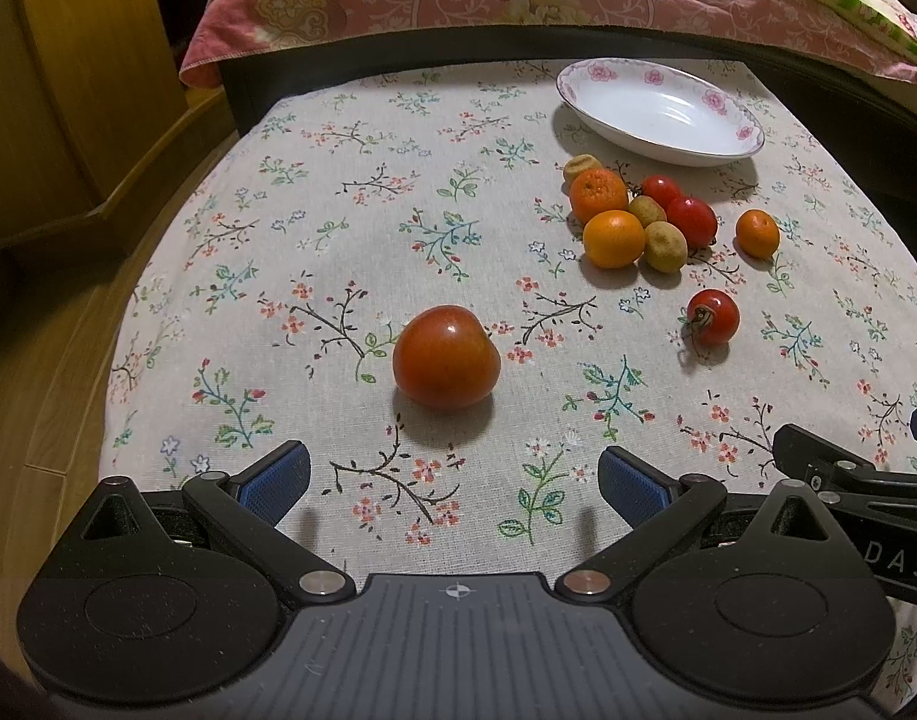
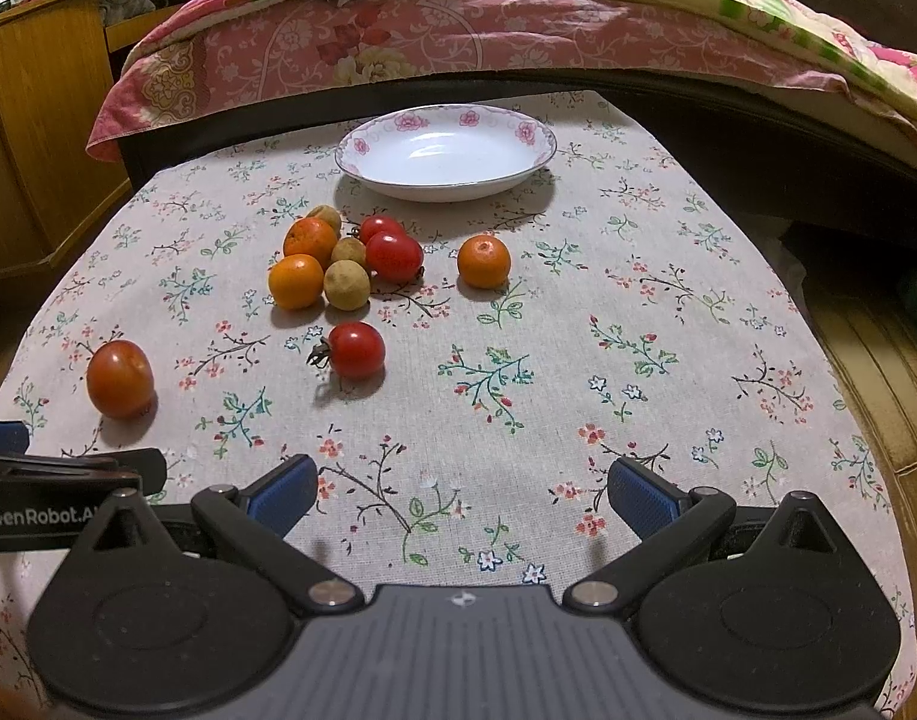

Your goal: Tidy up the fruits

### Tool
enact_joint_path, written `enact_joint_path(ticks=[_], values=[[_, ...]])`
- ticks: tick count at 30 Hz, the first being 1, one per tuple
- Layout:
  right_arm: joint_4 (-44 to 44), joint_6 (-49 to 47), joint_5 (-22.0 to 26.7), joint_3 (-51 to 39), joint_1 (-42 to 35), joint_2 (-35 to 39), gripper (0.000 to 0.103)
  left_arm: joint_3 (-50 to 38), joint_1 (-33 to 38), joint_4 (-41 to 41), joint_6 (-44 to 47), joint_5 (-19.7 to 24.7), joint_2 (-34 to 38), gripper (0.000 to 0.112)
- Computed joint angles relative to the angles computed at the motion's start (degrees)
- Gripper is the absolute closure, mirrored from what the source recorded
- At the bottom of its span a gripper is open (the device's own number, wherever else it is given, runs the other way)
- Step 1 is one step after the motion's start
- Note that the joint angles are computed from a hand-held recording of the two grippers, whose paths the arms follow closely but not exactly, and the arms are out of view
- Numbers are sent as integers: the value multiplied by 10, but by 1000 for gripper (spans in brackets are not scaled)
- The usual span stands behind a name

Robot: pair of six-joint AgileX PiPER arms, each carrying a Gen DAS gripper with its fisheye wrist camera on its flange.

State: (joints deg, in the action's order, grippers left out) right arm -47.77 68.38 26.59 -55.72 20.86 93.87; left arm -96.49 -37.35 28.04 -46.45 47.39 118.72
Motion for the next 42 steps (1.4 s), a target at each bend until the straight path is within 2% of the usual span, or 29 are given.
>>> enact_joint_path(ticks=[7, 11, 16, 20, 24, 28, 30, 32, 33, 35, 38, 42], values=[[2, -4, -4, -2, -1, 2, 1, 2, -2, 16, -10, -1, -1, 9], [18, -40, -15, -17, -7, 11, 1, -1, 2, 26, -14, -1, 1, 9], [-13, -53, -40, -29, -8, 21, 6, 7, 18, 21, -13, -25, -3, 10], [4, -92, -76, -47, -21, 38, 19, 14, 26, 22, -9, -45, -3, 10], [72, -177, -89, -87, -34, 74, 30, 30, 31, 46, -21, -79, -6, 11], [151, -274, -114, -110, -47, 102, 42, 16, 29, 63, -13, -82, 11, 16], [190, -319, -116, -121, -51, 116, 48, 7, 30, 60, -3, -81, 20, 23], [277, -404, -121, -129, -61, 125, 54, 0, 35, 41, 14, -83, 28, 40], [300, -425, -122, -132, -65, 130, 55, -3, 40, 23, 24, -86, 32, 43], [295, -429, -133, -130, -68, 132, 58, 1, 48, 3, 28, -98, 33, 44], [348, -485, -153, -127, -76, 134, 68, -8, 42, 23, 14, -93, 40, 46], [353, -503, -171, -116, -81, 132, 71, -14, 33, 48, 8, -96, 48, 52]])
